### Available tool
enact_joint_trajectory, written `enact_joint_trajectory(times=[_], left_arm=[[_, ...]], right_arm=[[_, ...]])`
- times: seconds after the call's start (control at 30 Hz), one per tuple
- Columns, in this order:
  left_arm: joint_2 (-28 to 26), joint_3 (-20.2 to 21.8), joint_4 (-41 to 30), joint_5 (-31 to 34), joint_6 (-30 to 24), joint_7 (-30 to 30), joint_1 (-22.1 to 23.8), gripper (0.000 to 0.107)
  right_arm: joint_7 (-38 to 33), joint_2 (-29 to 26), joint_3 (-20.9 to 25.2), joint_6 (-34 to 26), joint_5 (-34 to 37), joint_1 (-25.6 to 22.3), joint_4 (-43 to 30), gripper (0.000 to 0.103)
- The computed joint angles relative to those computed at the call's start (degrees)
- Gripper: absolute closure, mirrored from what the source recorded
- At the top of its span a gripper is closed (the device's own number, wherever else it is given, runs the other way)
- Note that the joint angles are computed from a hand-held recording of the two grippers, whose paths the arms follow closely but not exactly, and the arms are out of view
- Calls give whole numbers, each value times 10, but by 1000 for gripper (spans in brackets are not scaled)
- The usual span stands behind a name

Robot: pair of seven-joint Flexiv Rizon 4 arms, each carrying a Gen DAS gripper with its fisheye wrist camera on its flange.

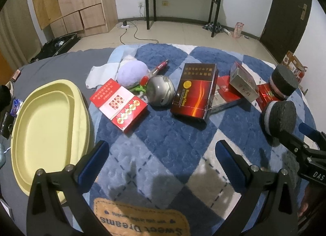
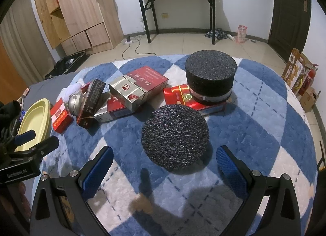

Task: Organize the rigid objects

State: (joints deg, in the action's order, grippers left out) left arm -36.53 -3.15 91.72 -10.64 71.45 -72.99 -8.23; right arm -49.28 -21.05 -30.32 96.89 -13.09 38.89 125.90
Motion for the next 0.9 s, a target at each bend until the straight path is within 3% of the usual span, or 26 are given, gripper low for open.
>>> enact_joint_trajectory(times=[0.9], left_arm=[[-4, -8, 3, -2, 0, 8, 6, 4]], right_arm=[[-3, -4, 52, -3, -6, -50, -11, 0]])
